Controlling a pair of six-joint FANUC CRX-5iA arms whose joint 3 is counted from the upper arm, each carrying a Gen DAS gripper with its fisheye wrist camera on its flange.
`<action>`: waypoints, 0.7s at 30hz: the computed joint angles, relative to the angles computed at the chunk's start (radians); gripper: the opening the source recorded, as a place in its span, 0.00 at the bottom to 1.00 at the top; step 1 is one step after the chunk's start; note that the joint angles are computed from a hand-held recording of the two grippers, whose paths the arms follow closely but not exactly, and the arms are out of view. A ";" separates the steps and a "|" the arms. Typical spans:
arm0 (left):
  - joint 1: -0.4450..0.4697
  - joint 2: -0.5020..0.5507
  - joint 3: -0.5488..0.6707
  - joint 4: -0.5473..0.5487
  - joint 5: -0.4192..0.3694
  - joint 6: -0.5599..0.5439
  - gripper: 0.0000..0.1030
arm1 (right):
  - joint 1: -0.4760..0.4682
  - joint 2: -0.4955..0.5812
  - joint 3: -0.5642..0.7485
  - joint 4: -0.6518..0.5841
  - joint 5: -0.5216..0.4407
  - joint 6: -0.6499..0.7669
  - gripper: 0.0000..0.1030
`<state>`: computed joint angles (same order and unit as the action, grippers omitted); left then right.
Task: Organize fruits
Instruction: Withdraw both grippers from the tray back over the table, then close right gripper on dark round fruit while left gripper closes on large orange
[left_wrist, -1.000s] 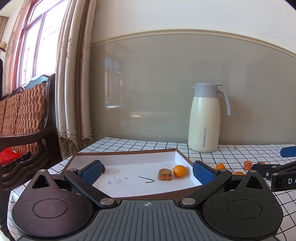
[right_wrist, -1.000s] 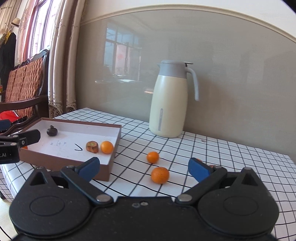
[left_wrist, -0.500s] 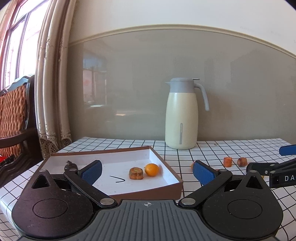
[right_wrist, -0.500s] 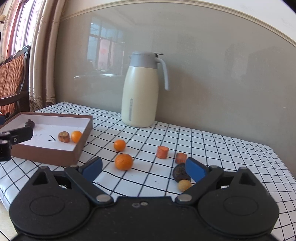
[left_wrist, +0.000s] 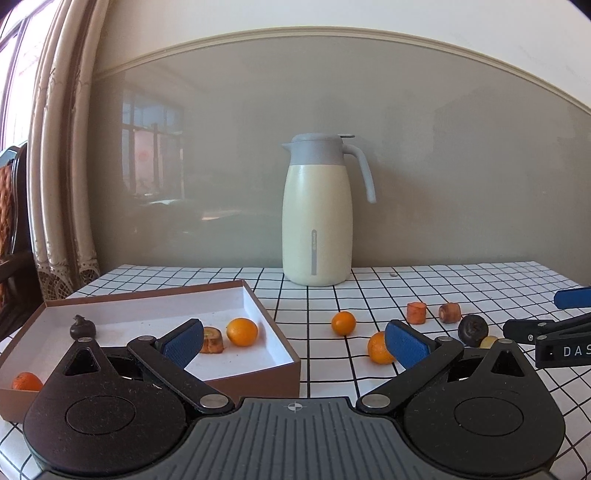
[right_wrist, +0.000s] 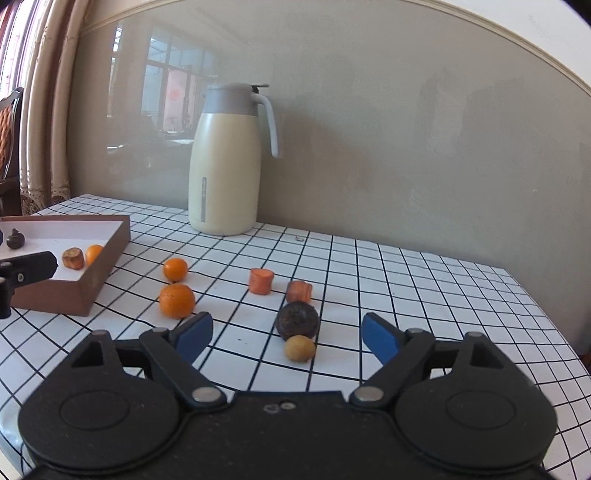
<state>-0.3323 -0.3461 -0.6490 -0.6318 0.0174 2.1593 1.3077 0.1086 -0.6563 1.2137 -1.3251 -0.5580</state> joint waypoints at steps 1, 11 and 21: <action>0.004 0.007 -0.005 0.034 0.013 -0.037 1.00 | -0.005 0.000 -0.002 -0.001 0.003 0.001 0.78; -0.029 0.084 0.004 0.157 0.063 -0.167 1.00 | -0.043 -0.013 -0.024 0.005 0.041 0.008 0.71; -0.058 0.185 0.046 0.266 0.087 -0.279 1.00 | -0.077 -0.014 -0.037 -0.003 0.082 0.021 0.71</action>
